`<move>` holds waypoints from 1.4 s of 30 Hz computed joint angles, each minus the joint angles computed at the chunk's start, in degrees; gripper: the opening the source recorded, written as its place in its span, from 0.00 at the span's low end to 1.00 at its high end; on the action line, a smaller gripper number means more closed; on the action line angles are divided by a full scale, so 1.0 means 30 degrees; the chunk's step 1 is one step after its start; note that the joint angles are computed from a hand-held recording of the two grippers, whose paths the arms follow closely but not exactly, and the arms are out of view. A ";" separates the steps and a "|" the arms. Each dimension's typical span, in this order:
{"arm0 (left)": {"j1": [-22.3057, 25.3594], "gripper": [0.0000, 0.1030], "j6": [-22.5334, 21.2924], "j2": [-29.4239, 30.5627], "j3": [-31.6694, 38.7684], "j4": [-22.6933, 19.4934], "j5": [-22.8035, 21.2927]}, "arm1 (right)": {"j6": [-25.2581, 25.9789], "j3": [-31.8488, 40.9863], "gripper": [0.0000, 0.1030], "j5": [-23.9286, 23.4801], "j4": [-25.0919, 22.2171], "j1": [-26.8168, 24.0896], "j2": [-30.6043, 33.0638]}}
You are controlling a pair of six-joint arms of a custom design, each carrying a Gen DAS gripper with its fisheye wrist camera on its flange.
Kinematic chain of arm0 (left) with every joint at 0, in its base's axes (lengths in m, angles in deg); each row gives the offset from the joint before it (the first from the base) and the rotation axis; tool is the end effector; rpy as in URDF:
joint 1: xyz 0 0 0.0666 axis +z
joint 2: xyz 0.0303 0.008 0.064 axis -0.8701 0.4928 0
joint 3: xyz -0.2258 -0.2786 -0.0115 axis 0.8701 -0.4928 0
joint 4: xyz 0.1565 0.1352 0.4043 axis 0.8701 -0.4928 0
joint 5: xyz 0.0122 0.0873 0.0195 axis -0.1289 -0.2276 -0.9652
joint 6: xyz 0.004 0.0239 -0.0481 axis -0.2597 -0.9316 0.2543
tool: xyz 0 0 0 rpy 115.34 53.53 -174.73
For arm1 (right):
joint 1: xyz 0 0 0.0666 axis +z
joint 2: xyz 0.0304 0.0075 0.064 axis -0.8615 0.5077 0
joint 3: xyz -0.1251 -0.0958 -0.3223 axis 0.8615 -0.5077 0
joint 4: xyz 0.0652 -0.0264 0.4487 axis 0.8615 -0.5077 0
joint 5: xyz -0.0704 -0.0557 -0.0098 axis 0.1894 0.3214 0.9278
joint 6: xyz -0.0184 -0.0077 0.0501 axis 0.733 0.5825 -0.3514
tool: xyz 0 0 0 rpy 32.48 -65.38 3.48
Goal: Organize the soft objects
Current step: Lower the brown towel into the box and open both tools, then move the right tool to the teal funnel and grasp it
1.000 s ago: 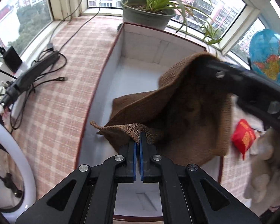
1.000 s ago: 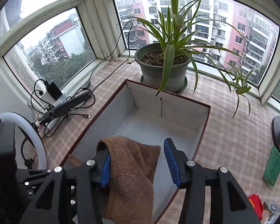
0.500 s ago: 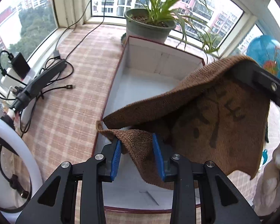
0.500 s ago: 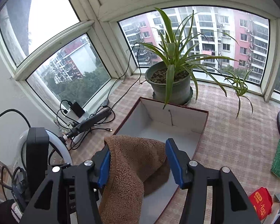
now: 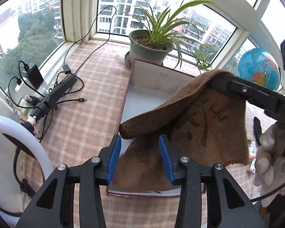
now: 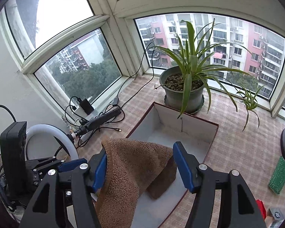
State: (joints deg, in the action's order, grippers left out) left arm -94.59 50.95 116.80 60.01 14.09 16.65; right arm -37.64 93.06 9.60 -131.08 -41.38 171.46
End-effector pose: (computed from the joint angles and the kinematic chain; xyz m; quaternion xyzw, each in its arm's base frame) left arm 0.5568 -0.3800 0.4171 0.1188 0.9532 -0.1512 0.2332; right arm 0.5951 0.2006 0.4658 -0.0451 0.9395 0.1757 0.2905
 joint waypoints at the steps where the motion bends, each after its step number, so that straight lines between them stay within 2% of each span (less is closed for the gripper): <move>1: 0.0048 0.39 0.0070 -0.0145 -0.0120 0.0131 0.0313 | 0.0250 0.0694 0.62 -0.0281 -0.0651 0.0021 0.0482; 3: 0.0064 0.39 0.0163 -0.0464 -0.0393 0.0460 0.0387 | 0.0306 0.1798 0.62 -0.0871 -0.1625 0.0030 0.1259; 6: 0.0078 0.39 0.0135 -0.0821 -0.0698 0.0795 0.0478 | 0.0268 0.2583 0.62 -0.2599 -0.2400 -0.0060 0.1714; 12: 0.0351 0.39 0.0477 -0.1096 -0.0952 0.1180 0.0588 | 0.0277 0.3211 0.62 -0.4182 -0.3517 -0.0142 0.1791; 17: 0.0405 0.39 0.0435 -0.0845 -0.0521 0.1197 0.0256 | -0.1351 0.3392 0.62 -0.7772 -0.4353 -0.0726 0.2141; 20: 0.0479 0.39 0.0576 -0.0805 -0.0437 0.1273 0.0307 | -0.3347 0.2689 0.63 -1.0290 -0.3641 -0.1234 0.1934; 21: 0.0507 0.39 0.0657 -0.0838 -0.0475 0.1319 0.0339 | -0.3760 0.2553 0.63 -1.0544 -0.3556 -0.1323 0.1864; 23: 0.0531 0.39 0.0673 -0.0951 -0.0606 0.1421 0.0331 | -0.3840 0.2432 0.63 -0.9678 -0.3414 -0.1359 0.1569; 27: 0.0477 0.39 0.0616 -0.1216 -0.0916 0.1602 0.0306 | -0.2781 0.2297 0.63 -0.8393 -0.3633 -0.1409 0.1036; 31: 0.0310 0.39 0.0507 -0.1405 -0.1091 0.1717 0.0165 | -0.1537 0.1217 0.62 -0.6240 -0.3736 -0.1616 -0.0243; 38: -0.0745 0.39 0.0056 -0.1100 -0.0513 0.1663 -0.0138 | 0.0517 -0.2189 0.62 -0.1198 -0.3813 -0.2684 -0.3900; 42: -0.1603 0.39 -0.0042 -0.0721 0.0057 0.1651 -0.0206 | 0.0939 -0.4535 0.62 0.0541 -0.3433 -0.4022 -0.6456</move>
